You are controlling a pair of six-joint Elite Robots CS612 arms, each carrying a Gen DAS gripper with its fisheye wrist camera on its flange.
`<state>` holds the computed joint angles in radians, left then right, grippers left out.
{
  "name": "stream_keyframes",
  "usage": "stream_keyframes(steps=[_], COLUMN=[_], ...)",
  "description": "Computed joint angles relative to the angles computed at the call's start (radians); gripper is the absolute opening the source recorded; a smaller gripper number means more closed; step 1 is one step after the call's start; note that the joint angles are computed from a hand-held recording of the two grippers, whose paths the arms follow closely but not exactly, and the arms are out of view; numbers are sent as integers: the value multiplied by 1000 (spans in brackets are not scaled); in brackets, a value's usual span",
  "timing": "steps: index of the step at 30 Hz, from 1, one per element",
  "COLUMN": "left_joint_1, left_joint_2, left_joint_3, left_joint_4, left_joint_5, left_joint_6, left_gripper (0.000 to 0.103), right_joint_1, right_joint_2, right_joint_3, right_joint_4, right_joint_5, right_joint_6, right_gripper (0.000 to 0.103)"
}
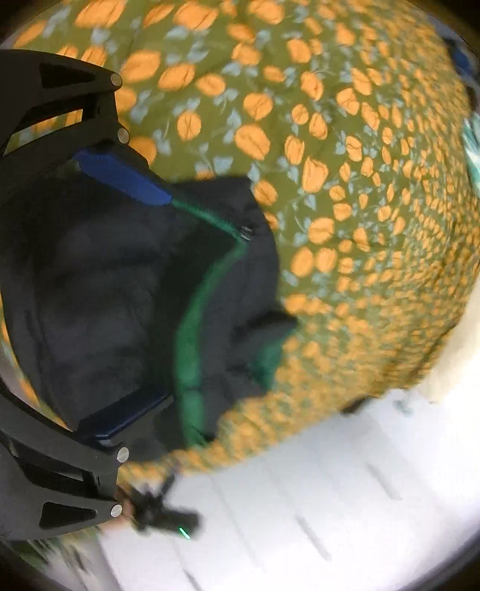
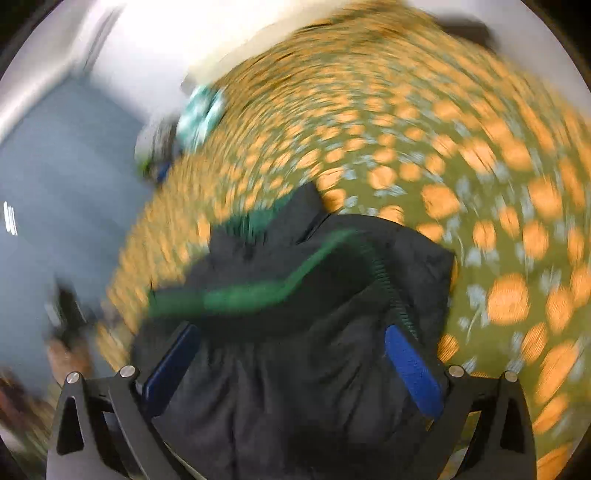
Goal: Fold large clothes
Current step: 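Lift the hem with both tools and fold it up toward the collar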
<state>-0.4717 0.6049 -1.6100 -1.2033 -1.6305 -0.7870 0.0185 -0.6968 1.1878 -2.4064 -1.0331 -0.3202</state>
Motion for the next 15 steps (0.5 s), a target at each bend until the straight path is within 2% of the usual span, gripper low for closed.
stream_keyframes(steps=[2,4,5,6,7,8,9,11,13,15], left_joint_1=[-10,-27,-40,-46,-52,-52,-50,-54,-66,-82], left_joint_2=[-13,-20,-25,-28,-33,-36,-36,-40,-41,-39], left_joint_3=[37,67,81,87,95,94,89,68,53,51], left_joint_4=[87,159,186,199,208,198,184,121,48,-39], left_joint_5=[-3,36,82,104,127,133,132,182,258,346], left_joint_6=[118,191,221,234,225,191,171,122,110,123], left_gripper=[99,96,82,64,54,35,22,17,16,16], right_joint_1=[36,55,58,60,60,60,62,65,65,66], right_joint_2=[1,12,15,16,17,14,13,-5,-16,-26], right_joint_3=[12,15,19,24,26,29,29,58,74,90], right_joint_4=[-18,-34,-46,-67,-89,-106,-126,-209,-278,-395], right_joint_5=[-140,-215,-232,-246,-255,-259,-266,-297,-307,-325], right_joint_6=[-138,-195,-198,-185,-160,-130,-119,-121,-103,-67], right_gripper=[103,100,78,62,42,31,26,13,11,11])
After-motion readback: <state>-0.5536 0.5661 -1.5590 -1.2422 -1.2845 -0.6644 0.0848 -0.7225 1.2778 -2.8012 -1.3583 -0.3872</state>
